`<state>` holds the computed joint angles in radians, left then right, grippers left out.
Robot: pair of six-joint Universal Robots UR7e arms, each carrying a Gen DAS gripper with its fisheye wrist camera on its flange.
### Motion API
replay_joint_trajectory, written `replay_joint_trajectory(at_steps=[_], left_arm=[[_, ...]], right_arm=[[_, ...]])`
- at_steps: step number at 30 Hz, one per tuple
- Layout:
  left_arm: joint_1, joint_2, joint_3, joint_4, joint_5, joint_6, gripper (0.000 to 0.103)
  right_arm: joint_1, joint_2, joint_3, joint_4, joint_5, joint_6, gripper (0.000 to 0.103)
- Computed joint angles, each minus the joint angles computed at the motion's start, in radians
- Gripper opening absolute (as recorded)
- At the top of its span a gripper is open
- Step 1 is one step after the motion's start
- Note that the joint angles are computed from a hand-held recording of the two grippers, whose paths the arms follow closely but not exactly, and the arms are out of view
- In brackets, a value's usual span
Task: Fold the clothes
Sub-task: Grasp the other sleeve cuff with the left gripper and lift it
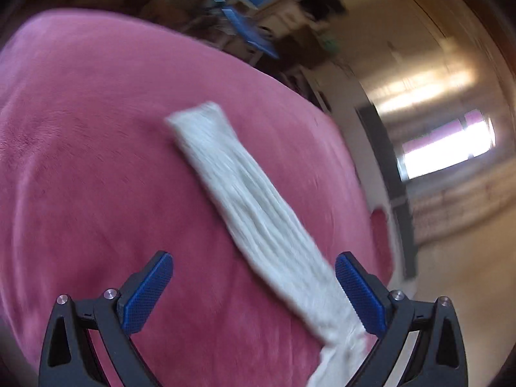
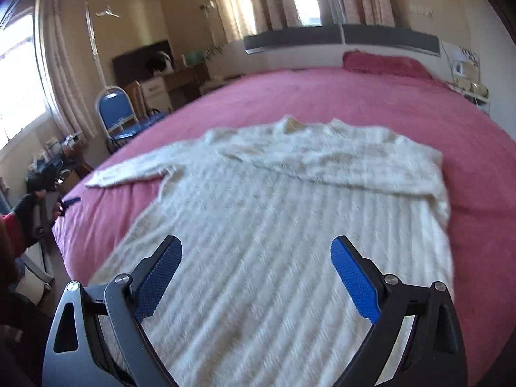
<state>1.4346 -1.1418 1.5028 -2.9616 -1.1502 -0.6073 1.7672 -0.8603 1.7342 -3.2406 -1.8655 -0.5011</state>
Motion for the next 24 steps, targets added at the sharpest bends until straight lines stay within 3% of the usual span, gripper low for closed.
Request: replay_joint_trajectory(at_steps=[6, 15, 19, 24], left_arm=[[0.062, 0.066, -0.091, -0.021, -0.1, 0.011, 0.103], [0.102, 0.176, -0.242, -0.076, -0.157, 0.089, 0.102], [0.097, 0.221, -0.321, -0.016, -0.101, 0.144, 0.102], [0.071, 0.249, -0.319, -0.076, 0.018, 0.189, 0.103]], right_arm=[[0.001, 0.08, -0.084, 0.024, -0.015, -0.035, 0.096], [0.013, 0.126, -0.106, -0.01, -0.012, -0.104, 0.096], [0.017, 0.141, -0.116, -0.015, -0.024, -0.126, 0.096], [0.016, 0.146, -0.121, -0.015, -0.027, -0.128, 0.096]])
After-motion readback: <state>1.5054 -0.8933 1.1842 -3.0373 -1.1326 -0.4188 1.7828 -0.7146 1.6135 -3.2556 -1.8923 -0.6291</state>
